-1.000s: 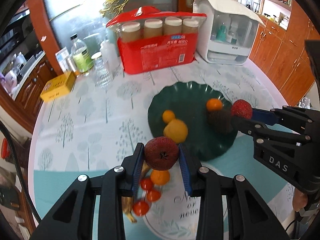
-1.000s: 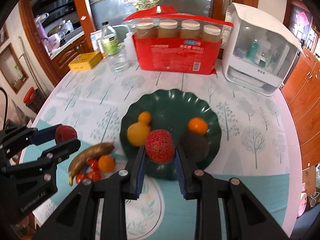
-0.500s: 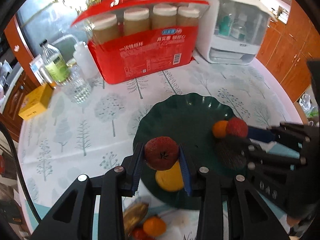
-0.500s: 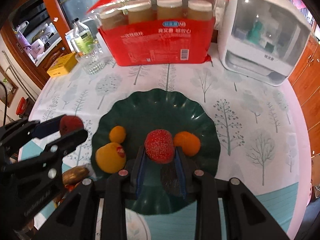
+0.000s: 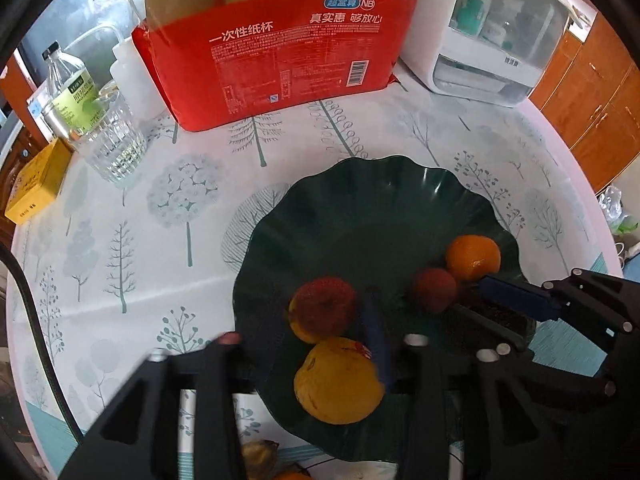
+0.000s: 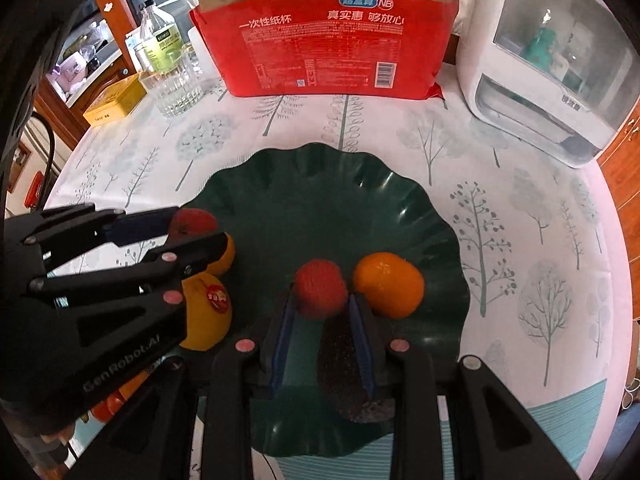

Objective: Organize fruits
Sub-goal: 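Carry the apple and strawberry over the green plate and lower them, then open both tools and move them back toward the banana and tomatoes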

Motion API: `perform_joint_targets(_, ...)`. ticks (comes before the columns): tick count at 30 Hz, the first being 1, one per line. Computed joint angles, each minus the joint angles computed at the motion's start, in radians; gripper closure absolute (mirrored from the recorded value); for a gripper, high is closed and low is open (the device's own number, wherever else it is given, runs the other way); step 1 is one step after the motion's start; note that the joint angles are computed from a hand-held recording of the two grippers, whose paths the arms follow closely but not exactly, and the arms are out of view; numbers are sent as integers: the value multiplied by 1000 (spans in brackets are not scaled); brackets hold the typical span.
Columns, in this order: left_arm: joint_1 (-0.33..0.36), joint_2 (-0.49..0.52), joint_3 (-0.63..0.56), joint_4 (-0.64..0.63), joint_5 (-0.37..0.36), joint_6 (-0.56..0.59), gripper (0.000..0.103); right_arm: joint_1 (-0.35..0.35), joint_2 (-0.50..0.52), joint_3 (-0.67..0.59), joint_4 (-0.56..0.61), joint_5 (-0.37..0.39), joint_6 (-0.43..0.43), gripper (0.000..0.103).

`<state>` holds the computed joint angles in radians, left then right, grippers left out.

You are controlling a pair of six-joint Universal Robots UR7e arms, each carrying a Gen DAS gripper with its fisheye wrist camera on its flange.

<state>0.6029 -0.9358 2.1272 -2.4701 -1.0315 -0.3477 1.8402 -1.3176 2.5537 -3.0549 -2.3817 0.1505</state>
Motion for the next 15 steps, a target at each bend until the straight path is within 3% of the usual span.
perform_joint_targets(1,-3,-3,6,-10,10,-2,35,3,1,1,-1,-3,-5,73)
perform_joint_targets(2,-4,-5,9,-17,15,-2,30,7,4,2,-8,-5,-15,71)
perform_joint_targets(6,-9,-15,13,-18,20,-5,26,26,4,11,-22,-8,-25,62)
perform_joint_targets(15,-37,-56,32,10,29,-34,19,62,-18,22,12,-22,15,59)
